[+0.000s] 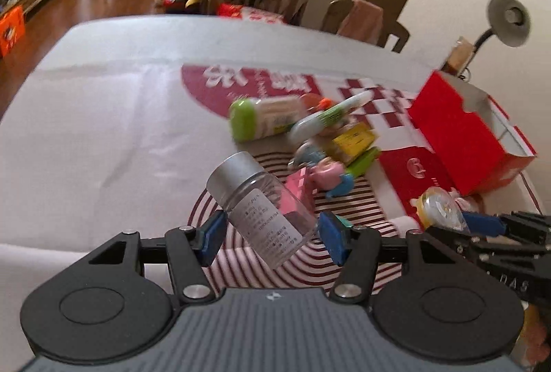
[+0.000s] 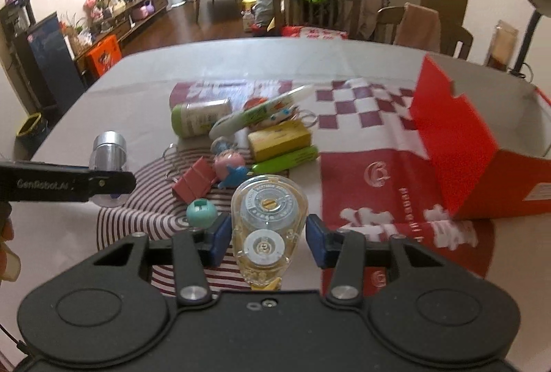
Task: Organize rigid objects
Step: 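Grasp the glass jar of blue capsules with the left gripper while the right carries the tape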
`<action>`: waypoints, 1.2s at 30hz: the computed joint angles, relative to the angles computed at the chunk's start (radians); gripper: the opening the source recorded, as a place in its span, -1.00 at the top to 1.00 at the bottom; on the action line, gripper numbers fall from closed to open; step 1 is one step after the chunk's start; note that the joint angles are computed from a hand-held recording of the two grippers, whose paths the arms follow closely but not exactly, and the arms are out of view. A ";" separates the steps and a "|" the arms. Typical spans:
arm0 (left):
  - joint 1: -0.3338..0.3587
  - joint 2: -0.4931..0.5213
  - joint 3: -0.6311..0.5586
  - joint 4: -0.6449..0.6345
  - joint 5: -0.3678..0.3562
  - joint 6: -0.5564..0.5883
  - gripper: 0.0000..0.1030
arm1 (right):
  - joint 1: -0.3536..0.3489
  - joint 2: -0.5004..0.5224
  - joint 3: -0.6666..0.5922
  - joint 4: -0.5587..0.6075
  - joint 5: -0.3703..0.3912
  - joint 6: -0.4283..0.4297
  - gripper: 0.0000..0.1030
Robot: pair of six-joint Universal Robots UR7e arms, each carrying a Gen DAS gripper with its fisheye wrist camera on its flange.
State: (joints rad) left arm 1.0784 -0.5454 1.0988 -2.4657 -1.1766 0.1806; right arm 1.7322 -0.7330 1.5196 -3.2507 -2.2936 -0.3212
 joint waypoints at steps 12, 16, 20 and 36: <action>-0.082 0.016 -0.053 0.040 -0.058 0.009 -0.14 | -0.031 -0.151 0.043 0.027 0.023 -0.077 0.10; -0.110 0.062 -0.116 0.064 -0.077 0.008 -0.11 | -0.062 -0.189 0.036 0.052 0.042 -0.095 0.10; -0.140 0.119 -0.182 0.059 -0.100 0.038 -0.06 | -0.096 -0.220 0.024 0.066 0.070 -0.119 0.10; -0.118 0.302 -0.348 0.276 0.070 -0.017 -0.24 | -0.202 -0.326 0.012 0.158 0.184 -0.143 0.10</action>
State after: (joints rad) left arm 0.9604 -0.2432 0.7512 -2.1901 -1.1066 0.1635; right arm 1.5298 -1.0594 1.5313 -3.0922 -2.1098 -0.4641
